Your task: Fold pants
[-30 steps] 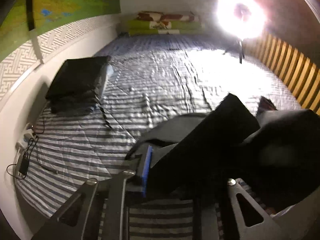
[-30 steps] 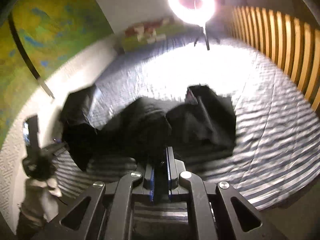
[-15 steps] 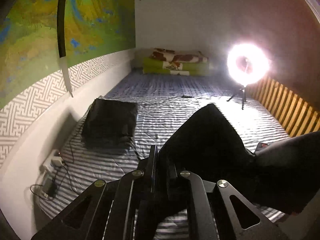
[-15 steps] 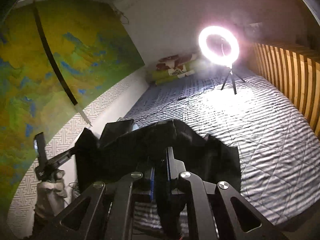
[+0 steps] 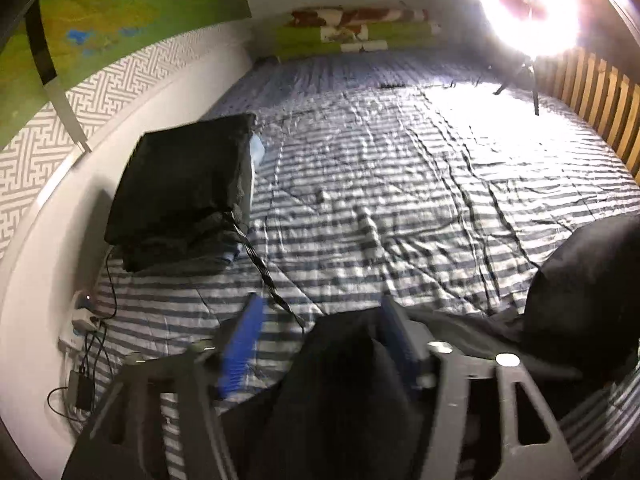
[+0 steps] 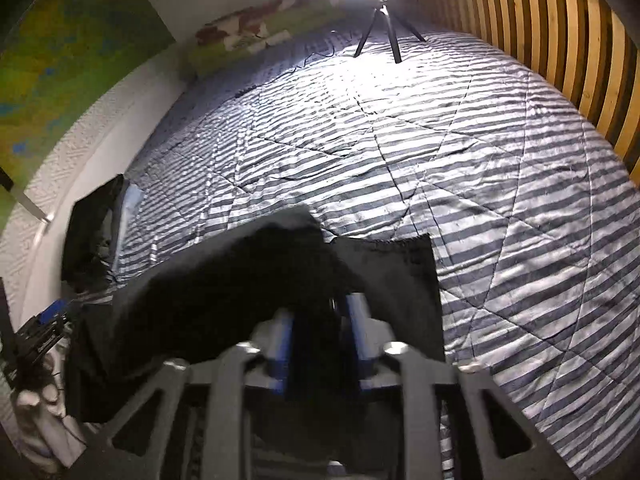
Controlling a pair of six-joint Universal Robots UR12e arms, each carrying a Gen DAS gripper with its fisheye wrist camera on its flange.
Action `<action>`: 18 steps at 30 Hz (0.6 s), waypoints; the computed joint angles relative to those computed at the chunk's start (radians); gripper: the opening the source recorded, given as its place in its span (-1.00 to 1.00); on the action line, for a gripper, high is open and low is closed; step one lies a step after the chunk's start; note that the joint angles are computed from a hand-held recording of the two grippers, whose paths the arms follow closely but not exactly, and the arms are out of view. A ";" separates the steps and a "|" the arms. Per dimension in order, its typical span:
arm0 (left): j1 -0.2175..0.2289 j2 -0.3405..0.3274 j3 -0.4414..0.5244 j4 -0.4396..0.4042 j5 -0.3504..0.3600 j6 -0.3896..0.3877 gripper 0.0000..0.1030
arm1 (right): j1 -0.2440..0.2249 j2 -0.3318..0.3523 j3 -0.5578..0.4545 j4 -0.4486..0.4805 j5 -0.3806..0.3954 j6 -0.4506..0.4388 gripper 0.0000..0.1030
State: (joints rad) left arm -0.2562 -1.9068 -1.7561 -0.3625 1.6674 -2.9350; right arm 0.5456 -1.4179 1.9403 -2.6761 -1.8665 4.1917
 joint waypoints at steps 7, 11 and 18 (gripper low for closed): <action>0.056 0.096 -0.138 0.080 -0.063 -0.032 0.39 | 0.029 -0.042 0.113 -0.176 0.048 0.000 0.02; 0.112 0.203 -0.278 0.071 -0.191 -0.041 0.43 | 0.064 -0.017 0.120 -0.184 0.074 -0.042 0.09; 0.116 0.256 -0.392 0.025 -0.259 0.061 0.43 | 0.074 0.058 0.060 -0.123 0.090 -0.074 0.09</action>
